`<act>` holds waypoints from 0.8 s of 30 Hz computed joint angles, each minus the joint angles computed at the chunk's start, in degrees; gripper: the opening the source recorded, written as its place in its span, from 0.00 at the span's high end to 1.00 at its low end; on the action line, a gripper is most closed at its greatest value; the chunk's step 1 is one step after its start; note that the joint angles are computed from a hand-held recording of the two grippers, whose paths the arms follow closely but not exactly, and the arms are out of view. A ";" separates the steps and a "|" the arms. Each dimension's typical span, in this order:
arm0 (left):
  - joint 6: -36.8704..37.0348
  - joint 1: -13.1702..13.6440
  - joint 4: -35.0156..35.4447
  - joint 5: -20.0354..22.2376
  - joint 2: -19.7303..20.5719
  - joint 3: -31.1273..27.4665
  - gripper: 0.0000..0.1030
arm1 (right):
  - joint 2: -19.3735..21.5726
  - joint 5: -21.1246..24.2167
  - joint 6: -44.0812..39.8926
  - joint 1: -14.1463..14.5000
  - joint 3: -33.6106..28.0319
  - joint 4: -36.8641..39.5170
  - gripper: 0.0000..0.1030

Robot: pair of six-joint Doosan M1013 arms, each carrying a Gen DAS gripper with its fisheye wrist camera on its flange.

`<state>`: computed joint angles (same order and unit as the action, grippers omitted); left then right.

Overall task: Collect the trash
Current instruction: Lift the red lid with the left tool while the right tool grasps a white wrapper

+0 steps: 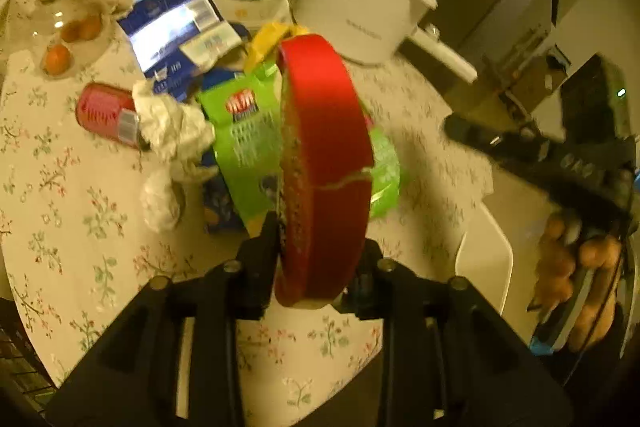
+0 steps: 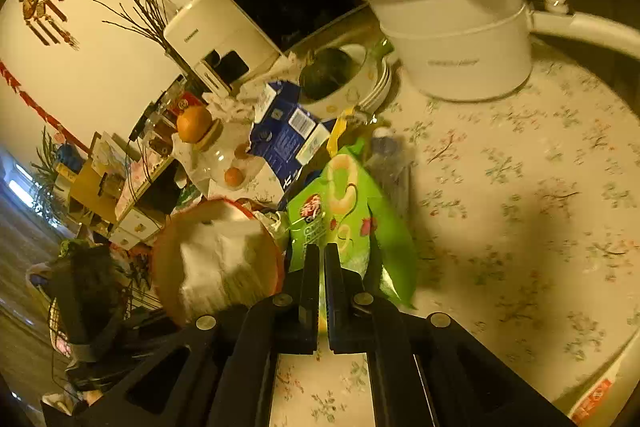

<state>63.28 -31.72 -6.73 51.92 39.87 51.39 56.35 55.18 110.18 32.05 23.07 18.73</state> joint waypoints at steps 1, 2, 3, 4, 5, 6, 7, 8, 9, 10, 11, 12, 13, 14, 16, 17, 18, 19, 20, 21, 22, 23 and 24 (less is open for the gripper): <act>0.00 -0.10 0.26 0.75 0.14 -0.17 0.59 | -0.89 -0.07 -0.42 -0.04 1.47 0.21 0.97; -0.45 -0.24 1.00 1.92 0.35 -0.48 0.51 | -1.20 0.32 -0.60 -0.04 1.99 0.23 0.97; -1.24 -0.45 2.31 2.69 0.40 -0.51 0.49 | -1.53 0.78 -1.37 -0.03 2.69 0.59 0.97; -1.58 -0.57 2.97 3.08 0.38 -0.48 0.49 | -1.69 1.05 -1.84 0.01 3.09 0.76 0.95; -1.86 -0.62 3.24 3.35 0.29 -0.38 0.49 | -1.84 1.63 -1.69 0.11 3.50 0.27 0.94; -2.06 -0.60 3.31 3.27 0.17 -0.22 0.49 | -1.72 2.76 -1.06 0.18 3.31 -0.53 0.93; -2.30 -0.59 3.27 2.88 -0.14 0.22 0.48 | -1.32 4.45 -0.11 0.25 2.66 -1.20 0.85; -2.25 -0.54 3.07 2.52 -0.42 0.65 0.48 | -1.45 4.83 0.32 0.24 3.10 -1.26 0.80; -2.39 -0.57 3.19 2.28 -0.77 1.12 0.47 | -1.33 5.26 0.83 0.22 3.08 -1.18 0.65; -2.45 -0.53 3.31 2.10 -1.11 1.62 0.47 | -1.53 4.96 1.40 0.21 3.65 -0.90 0.47; -2.53 -0.51 3.34 2.00 -1.32 1.93 0.47 | -1.79 4.35 1.65 0.21 4.21 -0.64 0.40; -2.72 -0.43 3.28 2.00 -1.47 2.14 0.47 | -1.89 4.13 1.68 0.22 4.35 -0.38 0.36; -3.44 -0.38 3.58 1.92 -1.66 2.43 0.47 | -1.65 4.44 1.45 0.22 3.78 0.05 0.36; -4.12 -0.27 3.78 1.68 -1.91 2.86 0.47 | -1.53 4.45 1.28 0.27 3.51 0.25 0.36; -5.82 0.17 3.42 0.99 -2.32 3.83 0.47 | -0.88 5.04 1.03 0.46 2.20 0.06 0.36; -7.23 0.50 3.16 0.63 -2.52 4.50 0.47 | -0.49 5.48 1.16 0.58 1.46 -0.27 0.36; -8.06 0.70 2.86 0.33 -2.58 4.90 0.47 | 0.02 6.10 1.42 0.71 0.58 -0.83 0.36; -8.64 0.95 2.27 -0.08 -2.71 5.45 0.53 | 0.68 7.01 1.91 0.87 -0.57 -1.68 0.36; -8.89 1.08 1.87 -0.27 -2.80 5.80 0.72 | 1.27 7.79 2.34 0.97 -1.57 -2.32 0.36; -9.11 1.22 1.45 -0.02 -2.79 5.94 0.76 | 2.03 8.72 2.92 1.08 -2.81 -3.04 0.36; -9.72 1.20 1.82 0.06 -2.82 6.02 0.81 | 2.82 9.70 3.54 1.16 -4.15 -3.54 0.36; -10.02 1.10 2.58 -0.12 -3.00 6.23 0.85 | 3.22 10.14 3.98 1.22 -4.80 -3.79 0.36; -10.10 0.93 3.61 -0.42 -3.23 6.44 0.86 | 3.41 10.20 4.46 1.32 -5.13 -4.16 0.36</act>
